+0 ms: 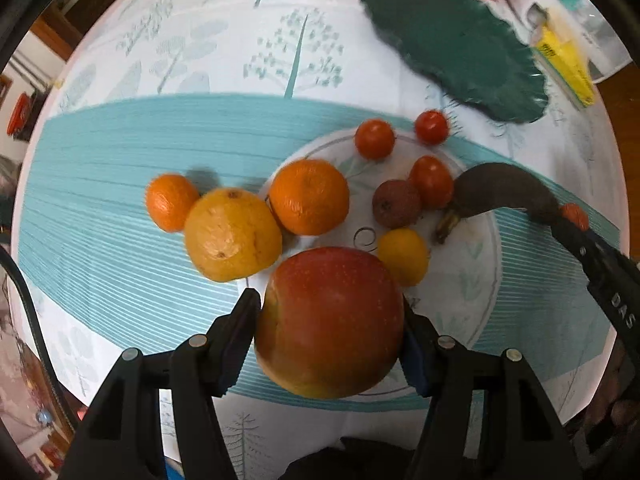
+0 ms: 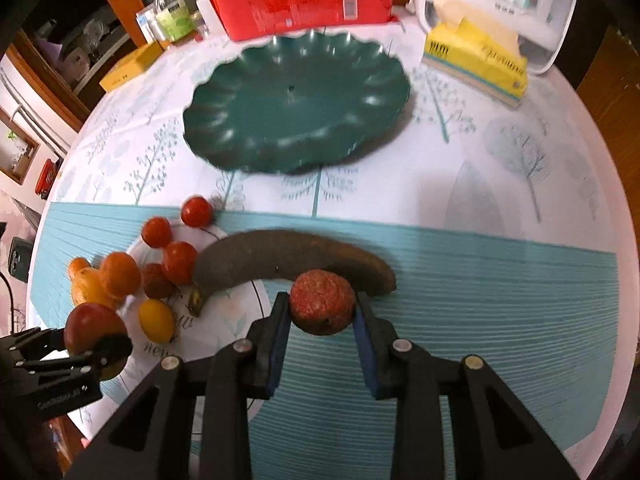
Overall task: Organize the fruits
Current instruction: 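Grasp the red apple with the left tool while the right tool grasps a lychee, then carry apple and lychee onto the green plate and open both tools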
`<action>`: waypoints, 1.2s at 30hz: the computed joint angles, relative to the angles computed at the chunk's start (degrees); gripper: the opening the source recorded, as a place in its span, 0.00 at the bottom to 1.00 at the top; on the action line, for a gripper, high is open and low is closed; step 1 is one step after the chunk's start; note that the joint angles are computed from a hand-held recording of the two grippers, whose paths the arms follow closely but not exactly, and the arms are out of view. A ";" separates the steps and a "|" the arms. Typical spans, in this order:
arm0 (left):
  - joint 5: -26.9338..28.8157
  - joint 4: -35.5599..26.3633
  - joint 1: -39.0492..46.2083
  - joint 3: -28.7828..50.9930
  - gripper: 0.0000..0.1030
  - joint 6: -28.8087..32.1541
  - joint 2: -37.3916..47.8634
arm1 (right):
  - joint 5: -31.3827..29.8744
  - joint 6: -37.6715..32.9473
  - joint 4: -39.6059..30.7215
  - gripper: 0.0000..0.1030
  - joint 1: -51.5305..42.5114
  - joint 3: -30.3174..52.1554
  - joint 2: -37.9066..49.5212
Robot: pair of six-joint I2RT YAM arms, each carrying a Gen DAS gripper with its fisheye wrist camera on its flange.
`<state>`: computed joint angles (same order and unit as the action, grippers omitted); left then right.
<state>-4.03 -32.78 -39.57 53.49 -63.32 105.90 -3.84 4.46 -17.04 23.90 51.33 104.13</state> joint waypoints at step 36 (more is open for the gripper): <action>-6.53 6.48 12.03 18.92 0.61 25.76 3.88 | 1.36 -0.33 15.18 0.31 0.53 8.88 3.04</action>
<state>-10.57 -26.30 -27.54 72.41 -37.56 109.78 -2.48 4.13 -1.86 24.43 60.20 107.16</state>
